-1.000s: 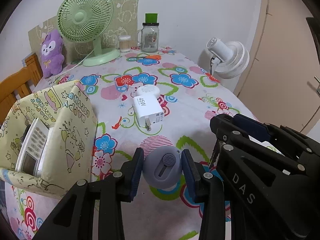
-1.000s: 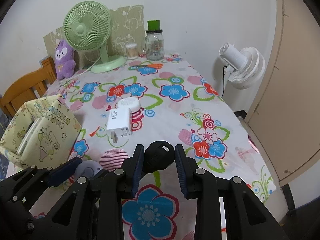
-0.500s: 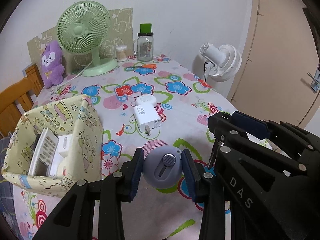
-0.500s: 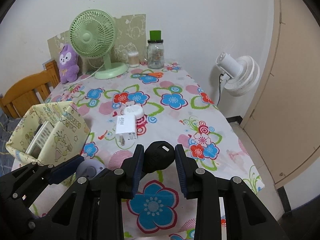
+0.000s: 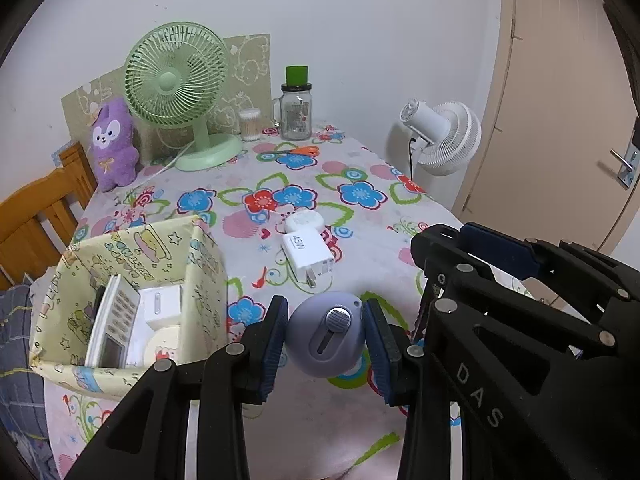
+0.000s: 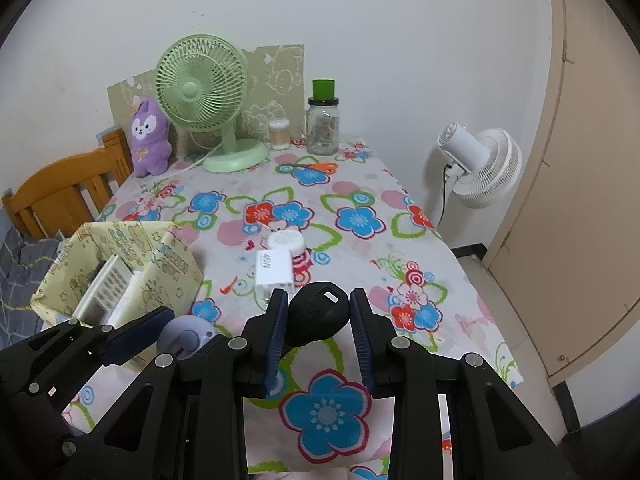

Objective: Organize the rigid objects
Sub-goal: 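Carry the lavender case with the left tool to the yellow box while the right tool carries the key there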

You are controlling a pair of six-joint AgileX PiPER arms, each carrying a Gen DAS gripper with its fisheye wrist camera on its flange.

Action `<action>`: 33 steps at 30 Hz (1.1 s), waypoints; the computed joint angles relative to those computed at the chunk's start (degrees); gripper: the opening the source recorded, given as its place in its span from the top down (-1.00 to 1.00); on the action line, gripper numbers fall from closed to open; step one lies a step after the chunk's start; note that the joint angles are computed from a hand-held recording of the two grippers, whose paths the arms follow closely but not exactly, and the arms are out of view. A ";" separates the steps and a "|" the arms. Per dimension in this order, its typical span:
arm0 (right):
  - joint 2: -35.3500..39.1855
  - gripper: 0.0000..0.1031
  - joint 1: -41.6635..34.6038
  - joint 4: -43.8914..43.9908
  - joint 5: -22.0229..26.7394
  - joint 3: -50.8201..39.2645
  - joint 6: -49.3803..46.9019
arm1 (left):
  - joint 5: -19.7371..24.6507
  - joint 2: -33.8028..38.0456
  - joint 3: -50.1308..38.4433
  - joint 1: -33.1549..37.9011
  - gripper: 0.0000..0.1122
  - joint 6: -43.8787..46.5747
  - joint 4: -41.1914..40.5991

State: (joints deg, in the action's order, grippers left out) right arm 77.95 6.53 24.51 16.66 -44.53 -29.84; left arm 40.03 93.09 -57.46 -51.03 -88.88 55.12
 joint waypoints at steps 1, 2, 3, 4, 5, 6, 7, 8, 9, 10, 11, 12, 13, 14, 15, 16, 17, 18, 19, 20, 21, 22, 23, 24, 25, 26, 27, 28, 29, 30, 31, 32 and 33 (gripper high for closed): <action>-0.12 0.33 0.39 -0.88 0.22 -0.30 1.01 | 0.07 -0.24 0.06 0.12 0.30 0.29 -0.12; -0.17 0.33 0.76 -1.85 0.31 -0.55 2.17 | 0.30 -0.60 0.10 0.29 0.30 0.59 -0.18; -0.34 0.33 1.21 -2.98 0.38 -0.76 3.59 | 0.48 -0.96 0.14 0.49 0.30 0.93 -0.18; -0.47 0.33 1.68 -3.62 0.61 -1.14 4.49 | 0.67 -1.28 0.20 0.56 0.30 1.14 -0.11; -0.63 0.33 2.15 -4.40 0.76 -1.36 5.59 | 0.89 -1.71 0.38 0.67 0.30 1.15 0.11; -0.62 0.33 2.57 -5.23 0.86 -1.68 6.67 | 1.03 -2.10 0.55 0.81 0.30 1.26 0.22; -0.65 0.33 3.19 -6.26 0.92 -2.05 7.98 | 1.11 -2.51 0.68 1.04 0.30 1.62 0.13; -0.68 0.33 3.57 -6.96 0.99 -2.30 8.86 | 1.17 -2.92 0.84 1.31 0.30 1.93 0.08; -0.78 0.33 3.97 -7.64 1.13 -2.52 9.72 | 1.26 -3.38 1.03 1.62 0.30 2.33 0.03; -0.71 0.33 4.52 -8.54 1.24 -2.90 10.82 | 1.23 -3.63 1.10 1.95 0.30 2.74 -0.09; -0.60 0.33 5.10 -9.55 1.34 -3.29 12.12 | 1.26 -4.05 1.30 2.42 0.30 3.12 -0.25; -0.49 0.33 5.56 -10.27 1.44 -3.56 13.05 | 1.33 -4.36 1.49 2.76 0.30 3.33 -0.36; -0.20 0.33 6.12 -11.07 1.63 -4.05 14.05 | 1.41 -4.60 1.64 3.14 0.30 3.61 -0.46; 0.12 0.33 6.79 -12.09 1.73 -4.52 15.37 | 1.57 -4.84 1.81 3.30 0.30 3.75 -0.51; 0.23 0.33 7.29 -12.93 1.83 -4.80 16.46 | 1.60 -5.18 2.01 3.67 0.30 4.09 -0.70; 0.52 0.33 7.90 -13.37 1.95 -5.24 17.21 | 1.59 -5.44 2.15 4.02 0.30 4.37 -0.88; 0.83 0.33 8.17 -13.44 1.99 -5.58 17.39 | 1.50 -5.83 2.38 4.54 0.30 4.83 -1.14; 1.11 0.33 8.61 -13.82 2.12 -6.00 17.94 | 1.46 -6.02 2.53 4.79 0.30 4.97 -1.17; 1.33 0.33 9.12 -14.47 2.19 -6.36 18.74 | 1.36 -6.32 2.74 5.19 0.30 5.31 -1.30; 1.54 0.33 9.65 -15.21 2.26 -6.74 19.64 | 1.21 -6.64 2.89 5.63 0.30 5.82 -1.62; 1.72 0.33 9.98 -15.56 2.36 -7.03 20.11 | 0.82 -7.03 3.13 6.20 0.30 6.28 -2.02; 1.98 0.33 10.44 -15.41 2.54 -7.51 20.19 | 0.75 -7.32 3.25 6.56 0.30 6.58 -2.40; 2.09 0.33 10.75 -15.17 2.61 -7.69 20.15 | 0.58 -7.71 3.56 7.14 0.30 6.54 -2.46; 2.29 0.33 11.15 -15.16 2.77 -8.07 20.40 | 0.50 -7.83 3.65 7.38 0.30 6.61 -2.44; 2.60 0.33 11.75 -15.79 2.87 -8.52 21.26 | 0.45 -8.11 3.86 7.73 0.30 6.88 -2.52; 2.73 0.33 12.09 -16.26 2.91 -8.70 21.83 | 0.31 -8.39 4.12 8.16 0.30 7.12 -2.52; 3.14 0.33 12.73 -17.18 2.96 -9.14 22.96 | 0.22 -8.66 4.37 8.56 0.30 7.31 -2.48; 3.46 0.33 13.18 -17.65 3.00 -9.47 23.60 | 0.05 -8.95 4.65 9.03 0.30 7.67 -2.59; 3.73 0.33 13.61 -18.13 3.04 -9.75 24.28 | -0.12 -9.17 4.87 9.41 0.30 7.98 -2.73; 4.16 0.33 14.15 -18.43 3.11 -10.16 24.82 | -0.36 -9.47 5.18 9.95 0.30 8.37 -2.87; 4.56 0.33 14.66 -18.89 3.11 -10.51 25.50 | -0.43 -9.64 5.35 10.33 0.30 8.65 -2.97; 4.94 0.33 15.12 -19.50 3.16 -10.91 26.30 | -0.63 -9.97 5.67 10.95 0.30 9.17 -3.11; 5.38 0.33 15.65 -19.99 3.18 -11.33 26.99 | -0.80 -10.23 5.95 11.47 0.30 9.49 -3.15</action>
State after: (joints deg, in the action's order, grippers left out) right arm 83.33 22.18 4.52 19.85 -55.86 -2.85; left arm 39.23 82.85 -51.52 -39.56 -79.38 51.97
